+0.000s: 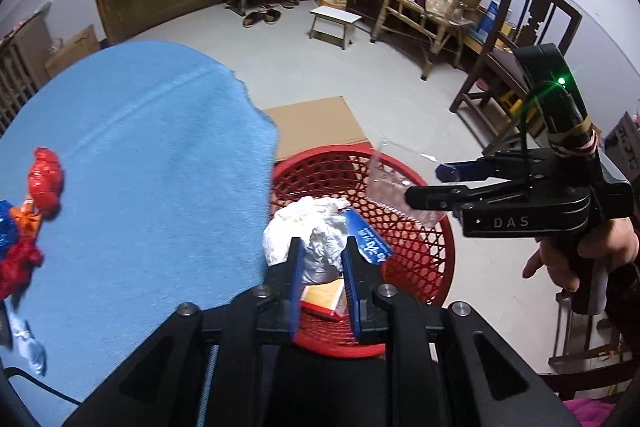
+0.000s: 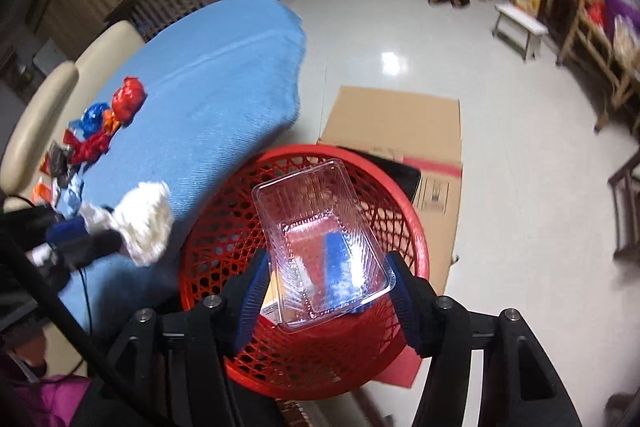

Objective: Collect trash
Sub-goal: 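Carry the tray and tissue over the red basket and release both, then return both grippers to the table toward the bags and mask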

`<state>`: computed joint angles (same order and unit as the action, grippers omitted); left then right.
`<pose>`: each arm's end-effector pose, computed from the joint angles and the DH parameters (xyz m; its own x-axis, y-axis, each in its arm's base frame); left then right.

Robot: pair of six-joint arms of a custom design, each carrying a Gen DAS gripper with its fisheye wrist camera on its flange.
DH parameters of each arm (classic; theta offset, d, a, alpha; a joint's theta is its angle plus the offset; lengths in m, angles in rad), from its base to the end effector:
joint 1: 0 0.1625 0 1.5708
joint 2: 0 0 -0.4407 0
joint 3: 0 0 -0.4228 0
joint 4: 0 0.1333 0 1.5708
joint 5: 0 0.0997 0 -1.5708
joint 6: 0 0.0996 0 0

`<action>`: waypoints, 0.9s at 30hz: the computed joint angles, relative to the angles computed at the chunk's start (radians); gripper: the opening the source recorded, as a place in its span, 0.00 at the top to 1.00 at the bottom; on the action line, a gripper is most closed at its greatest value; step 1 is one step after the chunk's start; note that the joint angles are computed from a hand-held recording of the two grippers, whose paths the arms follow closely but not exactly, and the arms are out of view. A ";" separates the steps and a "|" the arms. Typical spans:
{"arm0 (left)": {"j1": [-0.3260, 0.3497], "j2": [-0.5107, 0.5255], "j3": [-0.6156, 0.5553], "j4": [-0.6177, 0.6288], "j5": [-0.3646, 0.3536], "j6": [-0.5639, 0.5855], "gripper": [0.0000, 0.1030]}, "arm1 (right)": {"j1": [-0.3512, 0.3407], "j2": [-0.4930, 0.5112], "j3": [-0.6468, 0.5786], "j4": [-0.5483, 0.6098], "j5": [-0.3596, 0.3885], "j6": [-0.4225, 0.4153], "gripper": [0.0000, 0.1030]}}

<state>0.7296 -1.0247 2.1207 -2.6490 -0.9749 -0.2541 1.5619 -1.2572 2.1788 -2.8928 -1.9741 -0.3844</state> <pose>-0.2618 -0.4879 0.0789 -0.7141 0.4361 -0.5476 0.5846 0.8018 -0.1238 0.0896 -0.5199 0.1994 -0.8544 -0.1959 0.4812 -0.3368 0.9141 -0.2258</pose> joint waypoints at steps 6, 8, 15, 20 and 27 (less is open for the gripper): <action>0.000 -0.002 0.012 -0.036 0.014 0.000 0.45 | -0.008 0.004 -0.015 0.044 0.010 0.032 0.35; -0.001 -0.015 0.020 -0.034 0.018 -0.004 0.45 | -0.010 0.001 -0.016 0.053 0.016 0.047 0.35; -0.008 -0.101 0.075 -0.034 0.073 -0.060 0.45 | -0.009 -0.012 -0.015 0.058 0.072 0.069 0.32; -0.035 -0.212 0.159 -0.027 0.155 -0.132 0.45 | 0.011 -0.009 -0.008 0.039 0.098 0.077 0.32; -0.056 -0.418 0.283 0.110 0.285 -0.355 0.43 | 0.054 0.010 0.011 -0.051 0.229 0.095 0.32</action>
<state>0.6733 -1.4428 2.4033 -2.5394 -0.6897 -0.6089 1.6160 -1.2473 2.1897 -2.9440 -1.7446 -0.2892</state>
